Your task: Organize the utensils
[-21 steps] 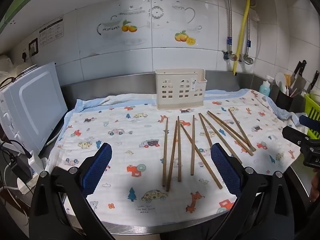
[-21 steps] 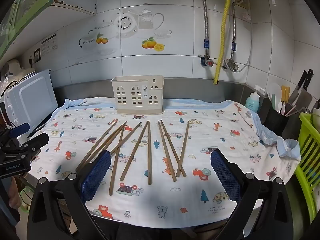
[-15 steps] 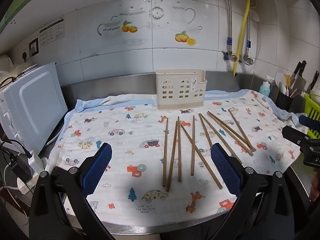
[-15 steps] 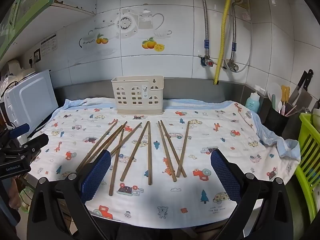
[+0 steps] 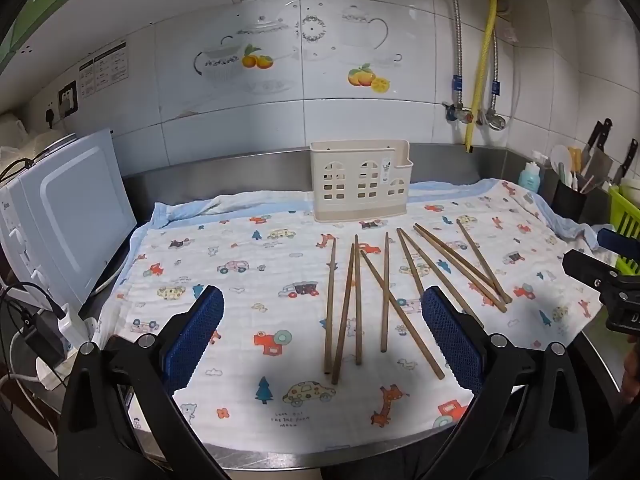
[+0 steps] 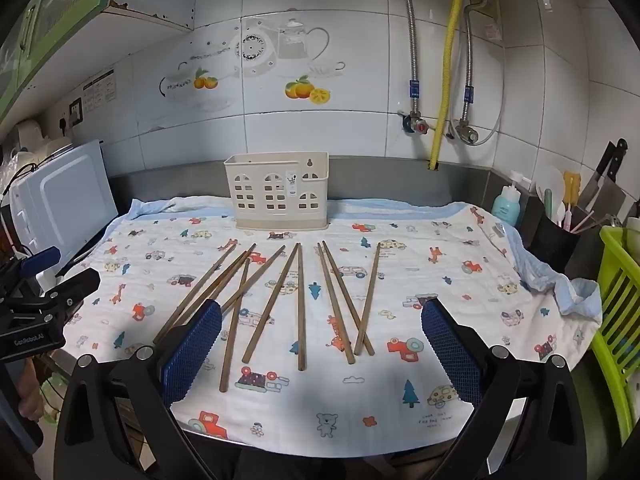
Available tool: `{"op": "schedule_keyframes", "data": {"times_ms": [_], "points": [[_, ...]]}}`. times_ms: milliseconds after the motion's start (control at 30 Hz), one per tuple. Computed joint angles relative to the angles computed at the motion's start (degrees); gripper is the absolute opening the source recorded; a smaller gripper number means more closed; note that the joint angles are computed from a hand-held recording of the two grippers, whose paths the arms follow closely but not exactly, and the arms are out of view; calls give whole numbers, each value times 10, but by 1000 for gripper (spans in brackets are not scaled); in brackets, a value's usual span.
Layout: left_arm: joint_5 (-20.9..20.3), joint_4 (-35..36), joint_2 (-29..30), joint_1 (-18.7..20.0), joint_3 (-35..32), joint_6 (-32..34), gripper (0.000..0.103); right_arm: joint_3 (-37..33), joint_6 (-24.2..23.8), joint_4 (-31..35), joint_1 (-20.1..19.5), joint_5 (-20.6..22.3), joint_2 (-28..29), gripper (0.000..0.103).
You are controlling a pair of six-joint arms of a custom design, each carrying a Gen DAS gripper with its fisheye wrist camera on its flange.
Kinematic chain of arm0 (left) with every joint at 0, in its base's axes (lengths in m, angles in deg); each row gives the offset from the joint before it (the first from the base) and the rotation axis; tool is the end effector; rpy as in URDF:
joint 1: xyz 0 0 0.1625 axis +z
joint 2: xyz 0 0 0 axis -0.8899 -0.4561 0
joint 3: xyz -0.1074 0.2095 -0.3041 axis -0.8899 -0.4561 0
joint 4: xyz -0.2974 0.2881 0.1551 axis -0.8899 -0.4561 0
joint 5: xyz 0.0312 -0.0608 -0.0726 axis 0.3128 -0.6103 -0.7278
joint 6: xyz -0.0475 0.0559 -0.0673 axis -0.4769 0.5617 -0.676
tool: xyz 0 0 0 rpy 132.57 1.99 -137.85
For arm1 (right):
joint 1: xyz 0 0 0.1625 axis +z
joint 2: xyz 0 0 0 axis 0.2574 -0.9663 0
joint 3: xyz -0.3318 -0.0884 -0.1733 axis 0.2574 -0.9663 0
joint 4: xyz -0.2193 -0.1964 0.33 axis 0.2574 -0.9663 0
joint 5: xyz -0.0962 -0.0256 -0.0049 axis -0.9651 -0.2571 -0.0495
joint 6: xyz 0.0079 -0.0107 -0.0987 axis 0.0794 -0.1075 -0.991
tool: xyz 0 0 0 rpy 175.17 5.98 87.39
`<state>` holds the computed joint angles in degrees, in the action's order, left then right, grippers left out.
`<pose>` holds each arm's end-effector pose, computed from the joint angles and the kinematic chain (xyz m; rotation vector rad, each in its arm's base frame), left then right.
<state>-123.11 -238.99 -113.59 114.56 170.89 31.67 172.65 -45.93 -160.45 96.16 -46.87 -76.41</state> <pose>-0.2370 -0.6329 0.2835 0.6995 2.1492 -1.1384 0.3036 -0.5942 0.2096 0.4827 -2.1154 1.2044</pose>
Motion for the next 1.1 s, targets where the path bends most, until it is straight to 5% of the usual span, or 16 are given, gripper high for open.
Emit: {"op": "schedule_keyframes", "data": {"times_ms": [1100], "points": [[-1, 1, -3, -2, 4, 1, 98, 6, 7, -1, -1, 1, -1, 97]]}}
